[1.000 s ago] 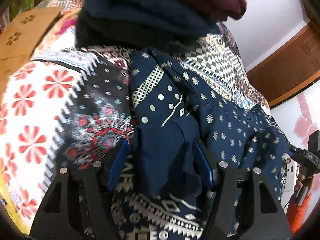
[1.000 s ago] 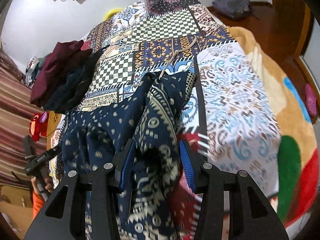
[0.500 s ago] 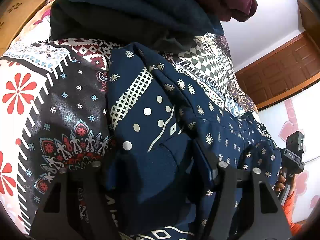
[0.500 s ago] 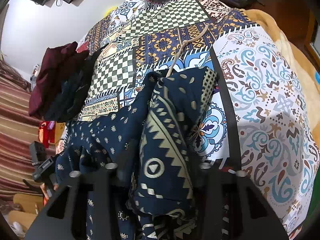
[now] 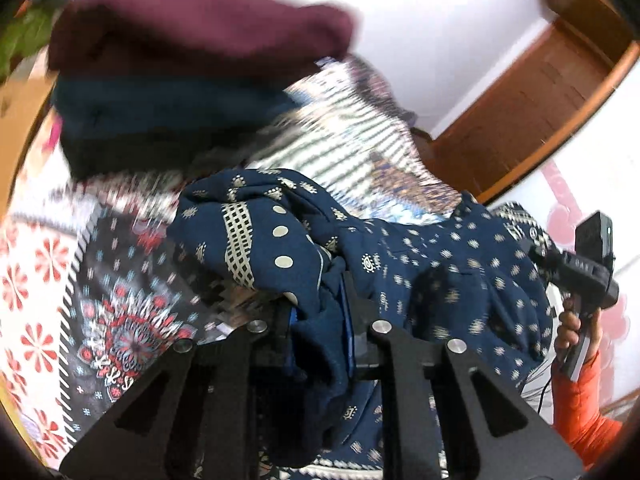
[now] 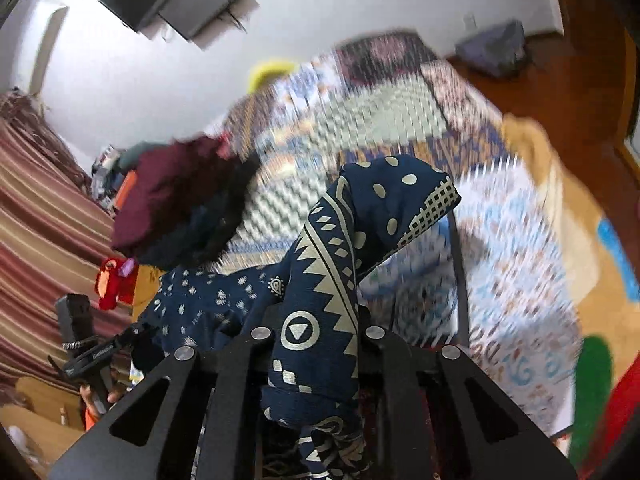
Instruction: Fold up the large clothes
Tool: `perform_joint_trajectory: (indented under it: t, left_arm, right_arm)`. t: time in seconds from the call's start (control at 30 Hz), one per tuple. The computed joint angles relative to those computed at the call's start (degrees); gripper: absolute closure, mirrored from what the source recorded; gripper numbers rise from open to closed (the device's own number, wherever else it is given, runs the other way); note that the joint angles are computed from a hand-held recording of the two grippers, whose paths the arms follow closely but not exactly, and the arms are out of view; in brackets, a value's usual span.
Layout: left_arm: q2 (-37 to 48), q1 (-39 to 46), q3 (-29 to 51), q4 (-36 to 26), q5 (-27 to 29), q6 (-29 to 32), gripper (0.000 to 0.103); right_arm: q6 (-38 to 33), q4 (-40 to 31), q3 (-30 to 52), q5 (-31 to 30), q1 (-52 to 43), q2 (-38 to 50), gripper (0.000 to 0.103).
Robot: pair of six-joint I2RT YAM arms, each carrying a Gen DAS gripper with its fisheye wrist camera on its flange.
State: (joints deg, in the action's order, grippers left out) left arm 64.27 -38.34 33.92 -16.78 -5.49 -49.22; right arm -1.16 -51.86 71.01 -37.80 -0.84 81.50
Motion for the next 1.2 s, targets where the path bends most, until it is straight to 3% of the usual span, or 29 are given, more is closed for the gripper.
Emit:
perform_joint_trajectory:
  t: [0.2,0.43,0.8,0.97,1.07,1.2]
  left_arm:
    - [2.56,-5.31,14.05,-7.46,-7.14,2.67,0.086]
    - [11.93,-1.95,28.04,-9.56,-8.44,8.82,0.086]
    - [40.84,8.28,42.29,-3.67,-1.79,17.2,0.086]
    - [56.66,9.82,52.32,-6.42,-2.46,18.6,0.086]
    - [61.62,12.53,55.26,-6.95,-1.82,17.39,0.083]
    - [62.67,13.97,53.7,-4.28,-1.42,18.44,0.075]
  right_arm:
    - [-0.45,-2.51,9.51,-0.93,-2.58,0.43,0.091]
    - [-0.18,-3.14,23.45,0.48,-3.13,9.11,0.091]
    - [0.11,0.37,35.01,11.82,0.03,30.87,0.091]
    - [-0.71,-0.7,40.4,17.01,0.26,42.78,0.09]
    - [-2.84,0.95,39.14,22.04,0.73,44.92,0.089]
    - [-6.24,-0.35,39.67,22.93,-0.45,45.85,0.086]
